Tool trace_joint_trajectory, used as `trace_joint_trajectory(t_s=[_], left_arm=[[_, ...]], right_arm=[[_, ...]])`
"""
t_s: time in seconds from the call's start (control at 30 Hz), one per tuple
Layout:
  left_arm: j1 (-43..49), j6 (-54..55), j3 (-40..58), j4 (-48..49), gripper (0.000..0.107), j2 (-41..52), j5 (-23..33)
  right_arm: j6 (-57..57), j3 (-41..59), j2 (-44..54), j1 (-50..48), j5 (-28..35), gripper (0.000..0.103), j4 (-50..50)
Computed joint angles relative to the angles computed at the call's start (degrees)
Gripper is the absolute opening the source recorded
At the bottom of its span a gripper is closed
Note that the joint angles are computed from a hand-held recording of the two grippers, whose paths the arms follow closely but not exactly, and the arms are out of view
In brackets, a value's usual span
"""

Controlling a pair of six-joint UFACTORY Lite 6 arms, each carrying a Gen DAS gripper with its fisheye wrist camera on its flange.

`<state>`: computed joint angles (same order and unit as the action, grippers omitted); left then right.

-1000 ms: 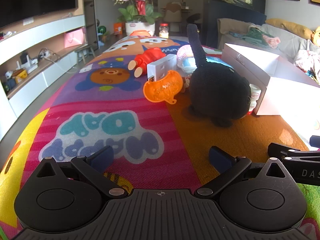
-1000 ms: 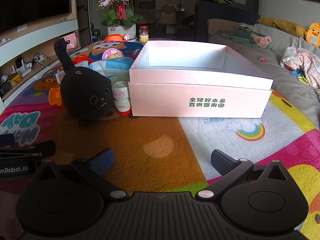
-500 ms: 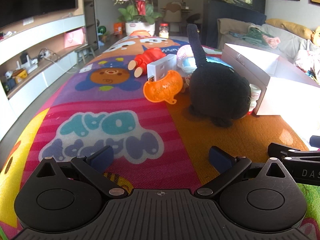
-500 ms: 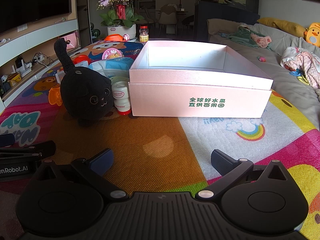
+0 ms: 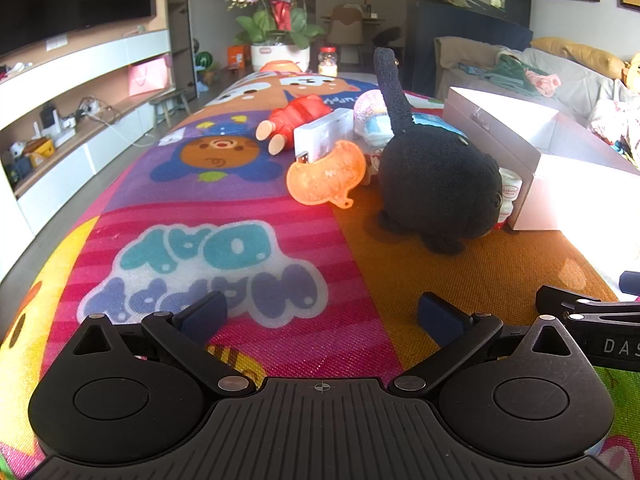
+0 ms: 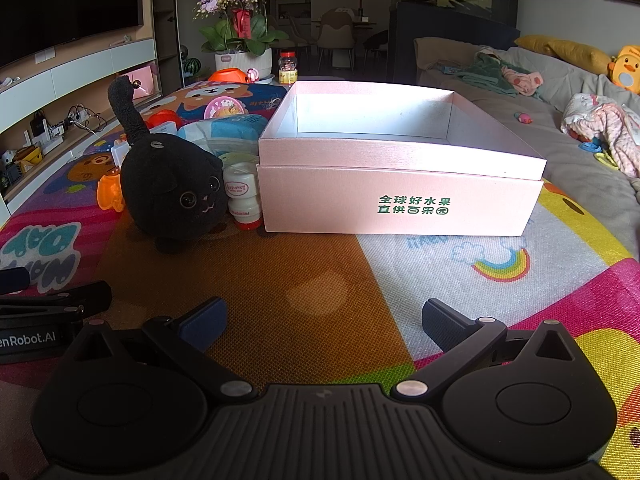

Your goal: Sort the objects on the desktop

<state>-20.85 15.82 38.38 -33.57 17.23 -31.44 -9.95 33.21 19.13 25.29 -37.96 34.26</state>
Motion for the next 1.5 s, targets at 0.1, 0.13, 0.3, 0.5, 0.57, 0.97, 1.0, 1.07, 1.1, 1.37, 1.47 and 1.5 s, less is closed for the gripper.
trace_joint_trajectory(t_s=[0.1,0.13,0.3,0.5,0.57,0.97,1.0,1.07,1.1,1.37,1.47,1.5], left_arm=[[0.00,0.00,0.00,0.00,0.103,0.00,0.00],[0.00,0.02,0.03,0.00,0.103,-0.01,0.04],[-0.01,0.00,0.01,0.01,0.103,0.00,0.01],[0.00,-0.03,0.01,0.05,0.103,-0.01,0.03],[-0.02,0.11,0.07,-0.06,0.103,-0.03,0.08],[-0.01,-0.05,-0.03,0.08,0.103,-0.01,-0.02],[-0.01,-0.05,-0.03,0.08,0.103,-0.01,-0.02],[-0.10,0.35,0.11,-0.30,0.103,0.00,0.03],[0.04,0.13,-0.01,0.03,0.103,0.02,-0.03],[-0.71,2.72,0.60,-2.16,0.103,0.40,-0.30],[1.21,-1.32,-0.14,3.52,0.103,-0.38,0.76],[2.01,-2.30,-0.37,6.10,0.103,-0.72,1.47]], right_arm=[[-0.01,0.01,0.01,0.02,0.00,0.103,0.02],[-0.01,0.01,0.01,0.02,0.00,0.103,0.02],[0.00,0.02,0.02,0.09,-0.01,0.103,0.08],[-0.03,-0.08,-0.09,0.02,0.02,0.103,0.02],[0.05,-0.14,-0.16,-0.06,0.01,0.103,-0.11],[1.09,0.03,-2.66,-3.93,6.30,0.103,-8.26],[2.38,-0.30,-3.28,-5.01,7.24,0.103,-11.36],[4.90,-1.55,-4.69,-6.61,8.27,0.103,-16.45],[5.36,-1.85,-5.19,-7.07,8.89,0.103,-17.98],[6.09,-1.07,-6.13,-9.06,12.83,0.103,-22.79],[13.76,-2.81,-8.95,-12.19,14.49,0.103,-34.00],[17.61,-4.80,-11.24,-13.51,13.58,0.103,-39.39]])
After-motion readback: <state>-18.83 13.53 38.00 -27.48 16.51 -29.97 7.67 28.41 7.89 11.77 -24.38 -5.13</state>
